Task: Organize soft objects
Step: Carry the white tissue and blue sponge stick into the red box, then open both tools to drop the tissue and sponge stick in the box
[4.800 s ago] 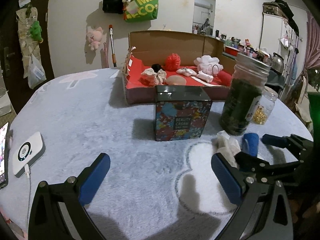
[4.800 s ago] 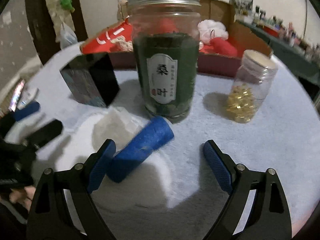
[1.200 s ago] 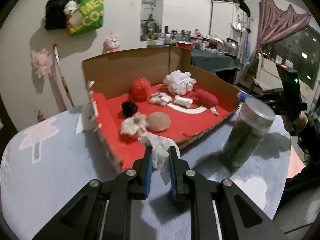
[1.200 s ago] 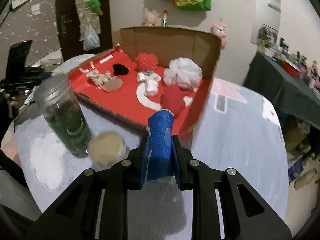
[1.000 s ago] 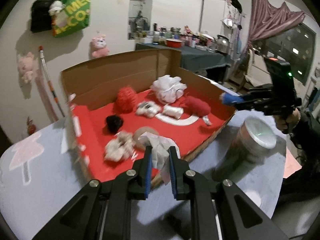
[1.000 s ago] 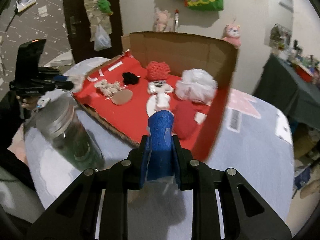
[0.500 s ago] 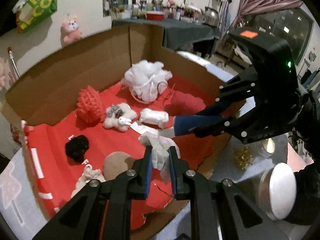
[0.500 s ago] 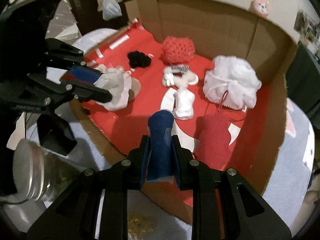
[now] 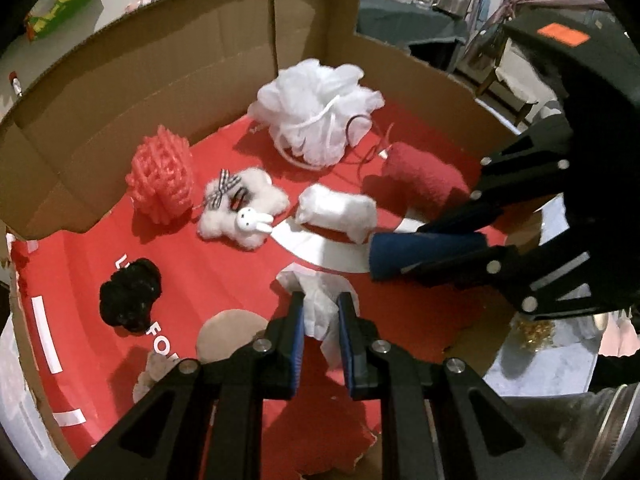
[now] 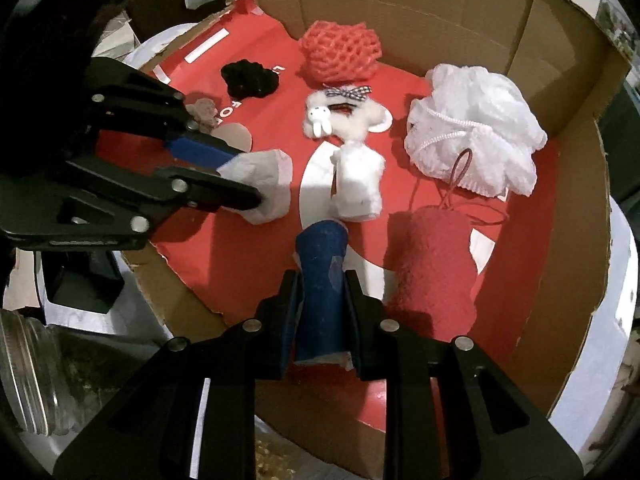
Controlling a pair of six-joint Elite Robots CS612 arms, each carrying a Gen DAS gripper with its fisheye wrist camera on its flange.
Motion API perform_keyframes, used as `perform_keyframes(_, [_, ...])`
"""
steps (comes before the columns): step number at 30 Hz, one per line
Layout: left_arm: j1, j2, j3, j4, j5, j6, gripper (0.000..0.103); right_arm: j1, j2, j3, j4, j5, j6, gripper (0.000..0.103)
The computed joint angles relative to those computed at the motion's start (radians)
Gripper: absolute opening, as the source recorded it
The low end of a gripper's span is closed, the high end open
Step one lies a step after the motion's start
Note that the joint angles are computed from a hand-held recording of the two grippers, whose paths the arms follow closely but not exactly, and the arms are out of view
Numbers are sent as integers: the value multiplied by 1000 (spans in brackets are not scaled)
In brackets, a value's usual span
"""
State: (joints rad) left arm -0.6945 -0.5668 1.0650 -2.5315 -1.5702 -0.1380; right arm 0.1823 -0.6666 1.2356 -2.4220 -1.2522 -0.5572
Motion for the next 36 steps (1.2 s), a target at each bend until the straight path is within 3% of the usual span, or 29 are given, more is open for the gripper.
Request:
perform_keyframes(15, [-2, 19, -39, 41, 13, -24, 22, 16, 24, -48, 43, -48, 10, 22])
perform_keyframes(18, [-4, 11, -24, 23, 20, -34, 34, 16, 24, -49, 41, -49, 15, 22])
perform_keyframes(26, [-7, -36, 55, -73, 42, -105, 50, 16, 7, -30, 17, -55, 43, 26])
perform_keyframes(31, [-19, -78, 130, -176, 83, -171, 75, 13, -21, 11, -35, -56, 86, 27])
perform_keyframes(34, [-31, -101, 176, -228, 129, -206, 82, 10, -45, 47, -86, -60, 139, 27])
perform_keyframes(35, [-33, -106, 188, -242, 139, -219, 84, 8, -53, 54, -94, -60, 164, 32])
perform_keyframes(36, [-35, -112, 199, -254, 154, -234, 88, 7, -56, 60, -109, -64, 200, 51])
